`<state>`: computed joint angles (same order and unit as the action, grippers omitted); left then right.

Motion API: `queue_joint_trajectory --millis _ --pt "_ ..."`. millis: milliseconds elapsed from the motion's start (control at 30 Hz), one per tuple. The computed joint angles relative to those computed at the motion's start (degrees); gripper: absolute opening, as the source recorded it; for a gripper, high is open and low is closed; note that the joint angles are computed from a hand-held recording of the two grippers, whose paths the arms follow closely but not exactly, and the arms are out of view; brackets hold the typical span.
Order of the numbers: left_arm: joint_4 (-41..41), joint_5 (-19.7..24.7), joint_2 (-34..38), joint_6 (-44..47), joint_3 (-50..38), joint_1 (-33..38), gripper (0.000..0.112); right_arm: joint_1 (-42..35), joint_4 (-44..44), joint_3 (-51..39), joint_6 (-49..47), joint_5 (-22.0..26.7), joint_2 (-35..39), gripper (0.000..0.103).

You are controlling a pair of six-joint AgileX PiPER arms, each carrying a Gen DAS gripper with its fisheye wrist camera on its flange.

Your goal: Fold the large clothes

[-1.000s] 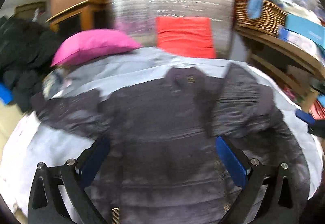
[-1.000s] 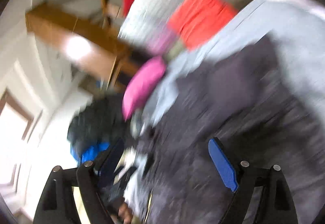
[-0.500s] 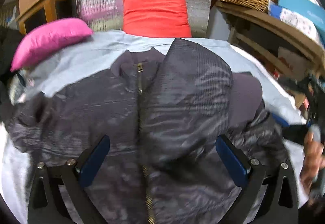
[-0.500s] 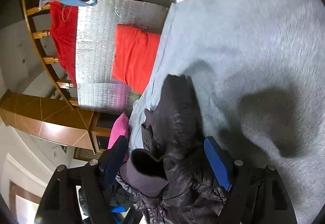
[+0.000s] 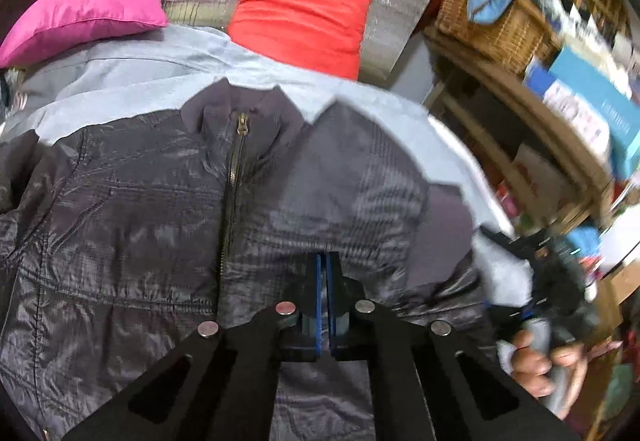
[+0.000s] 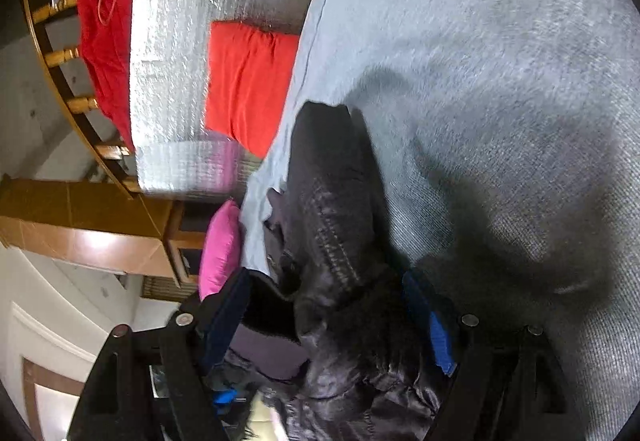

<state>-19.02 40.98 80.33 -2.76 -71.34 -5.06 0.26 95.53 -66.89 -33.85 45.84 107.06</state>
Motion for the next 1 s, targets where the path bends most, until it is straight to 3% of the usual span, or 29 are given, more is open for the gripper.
queue_joint_trajectory --millis 133,233,300,367,400,500,600,667,833,900,967,1000 --pt "-2.4 3.4 -4.3 1.3 -0.7 4.7 0.002 0.7 -1.3 -0.1 0.7 -0.6 -0.2 0.078" --pt "9.4 5.3 -6.2 -8.1 -2.0 2.8 0.005 1.2 -0.7 1.2 -0.4 -2.4 -1.8 0.077" --pt "12.0 7.5 -5.4 -10.0 -3.4 0.8 0.028 1.6 -0.6 1.5 -0.6 -3.2 -2.7 0.078" --pt "17.3 8.7 -4.5 -15.3 -4.0 -3.1 0.089 1.8 -2.2 1.0 1.1 -3.4 -2.6 0.077" --pt "20.1 8.3 -4.2 -18.7 -4.1 -5.3 0.092 2.0 -3.9 0.8 2.7 -4.0 -2.7 0.077" --pt "17.7 5.5 -2.5 -19.1 -3.9 -6.4 0.092 2.0 -4.8 1.2 2.3 -7.2 -4.8 0.077" --pt "23.5 8.3 3.0 -23.3 -7.6 -9.7 0.092 1.1 -3.6 2.6 -0.2 -10.3 -8.2 0.077" --pt "21.0 7.9 5.3 -22.3 -7.9 -9.1 0.092 0.5 -3.4 3.1 -1.3 -12.0 -10.0 0.077" --pt "15.9 5.2 9.9 -22.4 -8.8 -6.4 0.091 -0.6 -6.3 2.0 0.9 -10.7 -9.9 0.078" --pt "16.8 4.0 11.9 -23.5 -9.9 -5.7 0.080 -1.1 -6.9 1.6 2.0 -9.8 -9.3 0.078" --pt "18.4 5.3 14.0 -25.0 -12.2 -4.6 0.056 -1.9 -6.5 1.7 1.5 -8.3 -8.8 0.078" --pt "18.3 6.0 15.2 -25.8 -13.7 -3.5 0.054 -2.0 -6.8 1.3 1.8 -7.6 -8.5 0.077"
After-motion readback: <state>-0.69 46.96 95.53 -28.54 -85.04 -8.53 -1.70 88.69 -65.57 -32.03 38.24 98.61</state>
